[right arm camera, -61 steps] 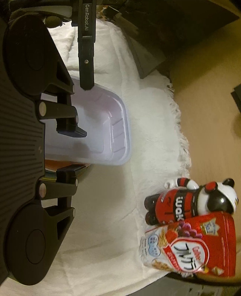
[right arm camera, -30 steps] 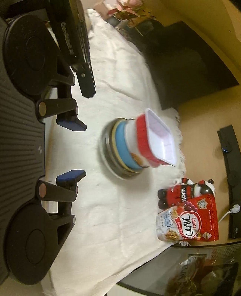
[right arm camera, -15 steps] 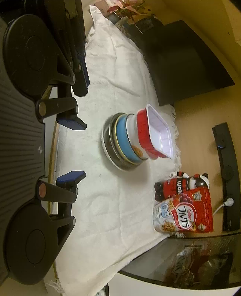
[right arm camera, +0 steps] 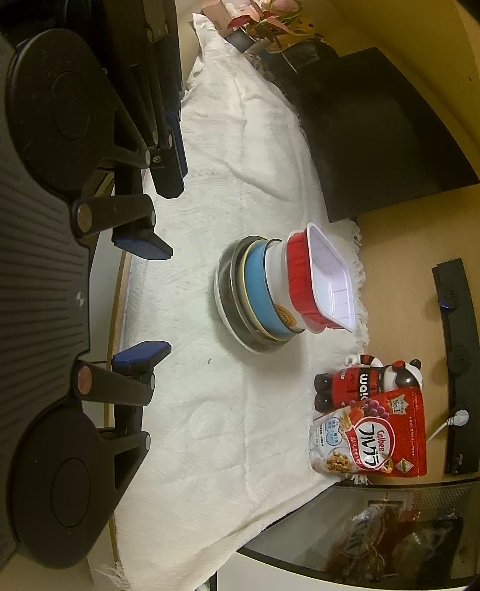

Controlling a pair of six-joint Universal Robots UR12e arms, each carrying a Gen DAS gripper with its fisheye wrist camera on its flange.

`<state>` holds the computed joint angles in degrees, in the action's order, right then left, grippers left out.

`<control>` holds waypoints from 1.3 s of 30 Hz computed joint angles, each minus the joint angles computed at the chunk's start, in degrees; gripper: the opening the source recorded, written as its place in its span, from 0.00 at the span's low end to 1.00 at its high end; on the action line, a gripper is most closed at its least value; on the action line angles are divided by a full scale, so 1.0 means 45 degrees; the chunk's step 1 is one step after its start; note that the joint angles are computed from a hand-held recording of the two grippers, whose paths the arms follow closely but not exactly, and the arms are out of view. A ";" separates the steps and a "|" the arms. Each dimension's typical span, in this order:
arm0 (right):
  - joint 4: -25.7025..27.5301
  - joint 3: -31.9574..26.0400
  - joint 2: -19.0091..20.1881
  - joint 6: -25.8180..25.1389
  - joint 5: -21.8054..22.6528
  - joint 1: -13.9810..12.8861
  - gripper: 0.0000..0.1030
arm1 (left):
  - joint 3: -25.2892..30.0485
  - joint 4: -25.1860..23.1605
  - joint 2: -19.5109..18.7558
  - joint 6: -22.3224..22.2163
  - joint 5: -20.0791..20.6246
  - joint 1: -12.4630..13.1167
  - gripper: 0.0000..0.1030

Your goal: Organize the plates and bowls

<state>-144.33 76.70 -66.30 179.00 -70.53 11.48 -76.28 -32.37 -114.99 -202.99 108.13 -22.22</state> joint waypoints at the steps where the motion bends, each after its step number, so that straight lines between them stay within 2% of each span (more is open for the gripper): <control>1: -0.0007 0.0022 -0.0019 0.0022 -0.0042 0.0007 0.47 | -0.0001 -0.0020 0.0008 0.0011 -0.0071 0.0015 0.14; 39: 0.0033 0.0117 -0.0134 -0.0060 -0.0046 -0.0015 0.47 | -0.0117 0.0112 0.0073 -0.0064 -0.0126 -0.0034 0.15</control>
<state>-144.18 77.23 -66.91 178.73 -70.74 11.41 -76.80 -31.87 -114.66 -203.28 107.56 -22.37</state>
